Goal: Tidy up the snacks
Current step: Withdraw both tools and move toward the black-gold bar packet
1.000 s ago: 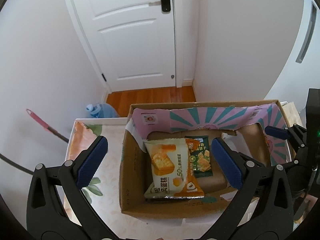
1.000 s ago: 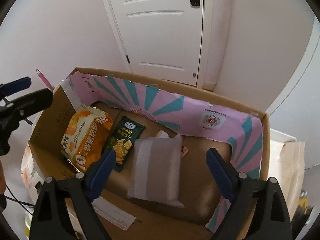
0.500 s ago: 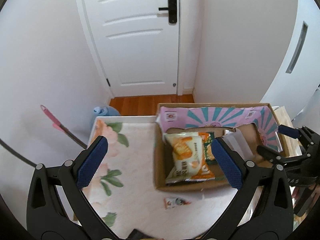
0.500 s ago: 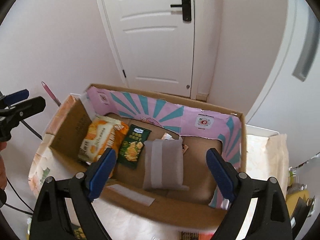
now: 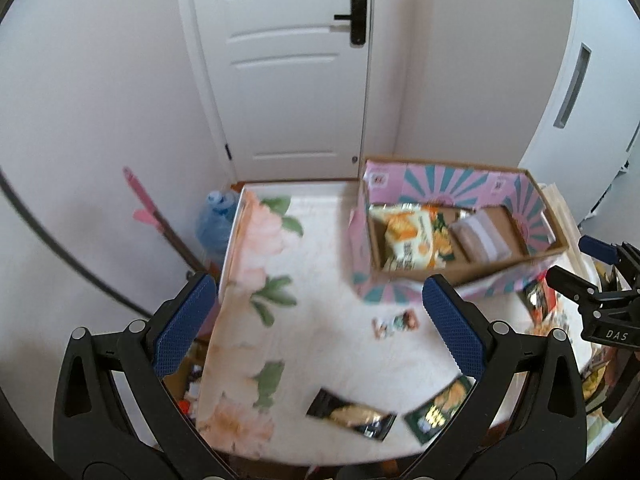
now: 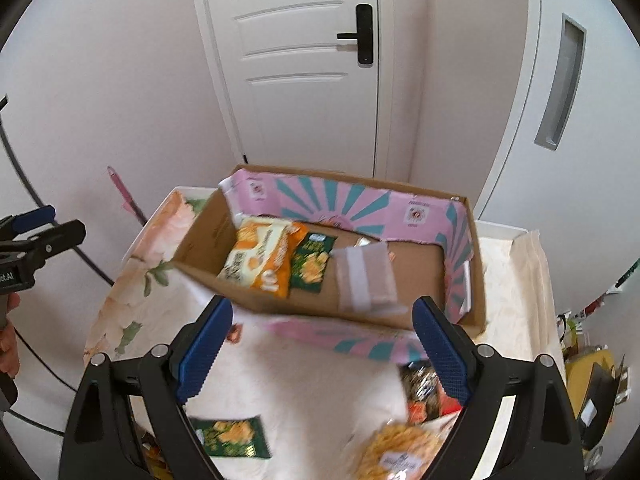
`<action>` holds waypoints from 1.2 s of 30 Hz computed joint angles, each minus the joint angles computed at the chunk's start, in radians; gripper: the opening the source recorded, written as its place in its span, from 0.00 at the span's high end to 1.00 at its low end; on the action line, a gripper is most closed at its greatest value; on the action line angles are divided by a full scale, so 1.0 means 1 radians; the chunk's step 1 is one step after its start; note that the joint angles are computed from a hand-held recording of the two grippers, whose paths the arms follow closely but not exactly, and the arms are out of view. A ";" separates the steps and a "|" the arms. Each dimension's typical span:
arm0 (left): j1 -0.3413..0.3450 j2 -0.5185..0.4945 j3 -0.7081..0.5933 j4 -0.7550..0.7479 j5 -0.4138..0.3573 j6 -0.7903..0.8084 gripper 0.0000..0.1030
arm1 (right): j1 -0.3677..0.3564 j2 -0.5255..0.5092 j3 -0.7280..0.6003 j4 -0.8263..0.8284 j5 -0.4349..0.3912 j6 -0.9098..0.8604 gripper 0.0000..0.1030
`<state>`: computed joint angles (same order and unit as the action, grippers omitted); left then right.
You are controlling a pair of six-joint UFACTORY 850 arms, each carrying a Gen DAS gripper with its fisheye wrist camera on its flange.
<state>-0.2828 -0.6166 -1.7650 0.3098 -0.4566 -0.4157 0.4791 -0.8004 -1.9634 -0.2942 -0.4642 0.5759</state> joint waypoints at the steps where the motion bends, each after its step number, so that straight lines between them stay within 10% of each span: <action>1: 0.003 0.016 0.027 -0.001 0.006 -0.005 0.00 | 0.007 0.008 0.015 -0.002 0.007 0.005 0.13; 19: -0.027 0.083 0.278 0.079 -0.022 -0.361 0.00 | 0.035 0.005 0.091 0.180 0.049 -0.195 0.13; 36: -0.068 -0.046 0.268 -0.013 -0.029 -0.622 0.25 | 0.004 -0.177 -0.089 0.798 -0.033 -1.248 0.22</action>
<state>-0.3509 -0.6622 -1.4968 0.2972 -0.4856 -1.0381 0.4835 -0.9776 -2.0527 0.5037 -0.4970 -0.6716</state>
